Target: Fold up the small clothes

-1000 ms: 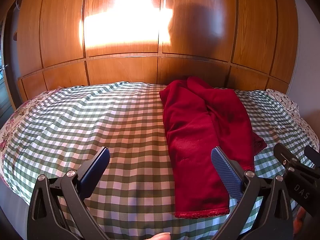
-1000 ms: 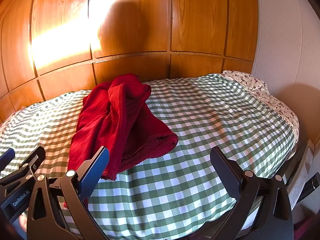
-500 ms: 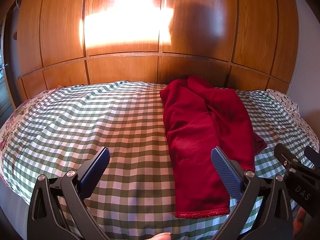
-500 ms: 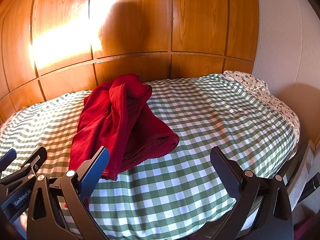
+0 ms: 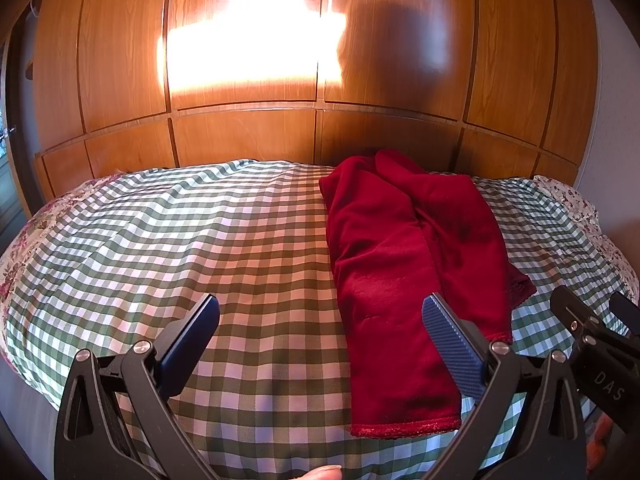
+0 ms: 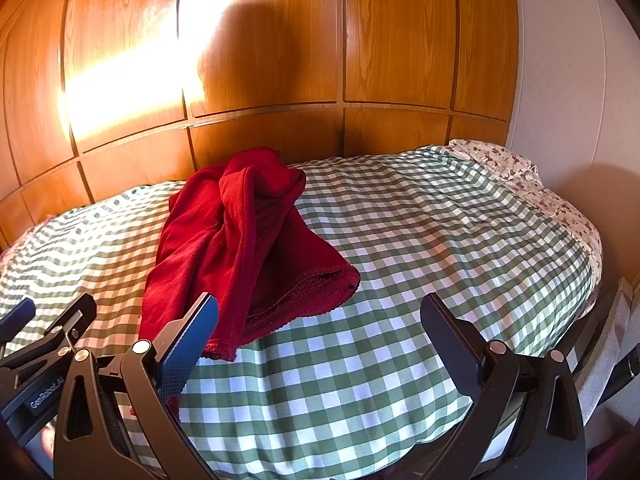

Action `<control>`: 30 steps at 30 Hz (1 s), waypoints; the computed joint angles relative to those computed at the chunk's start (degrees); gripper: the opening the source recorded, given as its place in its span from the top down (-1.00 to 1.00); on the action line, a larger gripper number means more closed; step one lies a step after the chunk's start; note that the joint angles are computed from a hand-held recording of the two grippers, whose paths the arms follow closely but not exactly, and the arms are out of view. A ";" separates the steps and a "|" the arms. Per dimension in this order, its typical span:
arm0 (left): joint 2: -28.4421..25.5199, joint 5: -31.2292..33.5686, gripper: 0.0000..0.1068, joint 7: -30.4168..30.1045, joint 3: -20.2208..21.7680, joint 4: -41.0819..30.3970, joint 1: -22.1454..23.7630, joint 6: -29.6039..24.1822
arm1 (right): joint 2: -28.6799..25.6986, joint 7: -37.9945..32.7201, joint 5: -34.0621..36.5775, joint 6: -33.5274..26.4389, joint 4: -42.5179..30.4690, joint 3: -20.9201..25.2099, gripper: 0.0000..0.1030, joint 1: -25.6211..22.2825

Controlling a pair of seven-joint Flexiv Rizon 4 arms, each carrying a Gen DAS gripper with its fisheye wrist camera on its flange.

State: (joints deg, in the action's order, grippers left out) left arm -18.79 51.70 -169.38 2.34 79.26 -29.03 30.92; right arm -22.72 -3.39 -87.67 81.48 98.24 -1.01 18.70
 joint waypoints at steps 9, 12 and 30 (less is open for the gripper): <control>-0.73 -1.97 -0.89 1.29 0.08 0.01 0.96 0.97 | -0.85 -2.47 3.77 2.33 -0.09 0.15 -0.94 -0.02; -0.94 -2.94 -0.89 1.66 0.28 0.26 1.38 1.41 | -1.04 -4.51 6.42 3.62 0.14 -0.54 -0.94 0.40; -1.53 -22.16 -0.62 21.00 -2.02 13.46 12.19 33.76 | -15.64 -52.94 48.36 -8.88 -18.08 19.42 0.06 -3.82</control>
State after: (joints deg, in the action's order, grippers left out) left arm -20.32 29.54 -148.38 0.32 92.72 -16.85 64.68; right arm -38.36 -56.33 -39.31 72.59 80.16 18.41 14.88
